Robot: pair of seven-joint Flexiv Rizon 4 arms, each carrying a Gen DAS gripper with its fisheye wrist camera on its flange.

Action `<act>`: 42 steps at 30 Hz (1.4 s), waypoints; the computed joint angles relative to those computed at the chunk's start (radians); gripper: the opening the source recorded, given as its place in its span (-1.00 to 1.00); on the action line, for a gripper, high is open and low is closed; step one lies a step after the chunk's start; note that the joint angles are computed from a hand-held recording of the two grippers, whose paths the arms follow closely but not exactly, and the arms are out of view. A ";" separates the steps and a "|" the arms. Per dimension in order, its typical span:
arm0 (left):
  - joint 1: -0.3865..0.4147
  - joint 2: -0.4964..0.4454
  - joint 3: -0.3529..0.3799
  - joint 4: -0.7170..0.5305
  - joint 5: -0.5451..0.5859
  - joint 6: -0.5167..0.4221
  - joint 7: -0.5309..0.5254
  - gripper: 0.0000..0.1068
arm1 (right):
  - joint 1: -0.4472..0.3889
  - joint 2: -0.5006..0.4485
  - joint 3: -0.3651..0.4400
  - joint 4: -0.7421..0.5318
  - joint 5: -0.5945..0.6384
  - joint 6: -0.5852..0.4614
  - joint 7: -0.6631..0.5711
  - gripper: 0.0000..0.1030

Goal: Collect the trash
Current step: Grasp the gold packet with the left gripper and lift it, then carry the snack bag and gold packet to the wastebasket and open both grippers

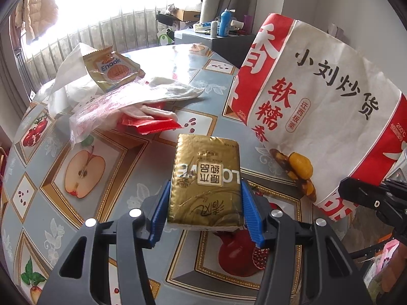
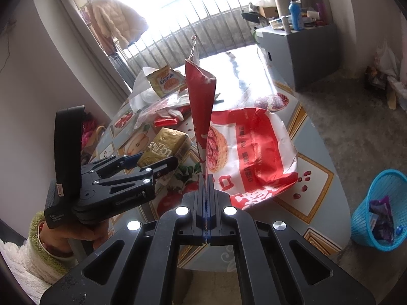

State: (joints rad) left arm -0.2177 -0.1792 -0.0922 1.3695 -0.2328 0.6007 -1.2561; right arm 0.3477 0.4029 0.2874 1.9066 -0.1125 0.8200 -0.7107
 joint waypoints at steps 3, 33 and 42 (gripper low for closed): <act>0.001 0.008 0.001 0.002 -0.003 0.004 0.001 -0.03 | -0.005 0.001 0.004 -0.002 -0.010 0.003 0.003 -1.00; -0.063 -0.046 -0.078 -0.190 -0.113 0.008 0.088 -0.03 | -0.142 0.122 0.037 0.063 -0.216 0.031 0.114 -1.00; -0.242 -0.330 -0.137 -0.586 -0.070 -0.204 0.029 -0.03 | -0.266 0.295 -0.022 0.172 -0.231 -0.138 0.092 -1.00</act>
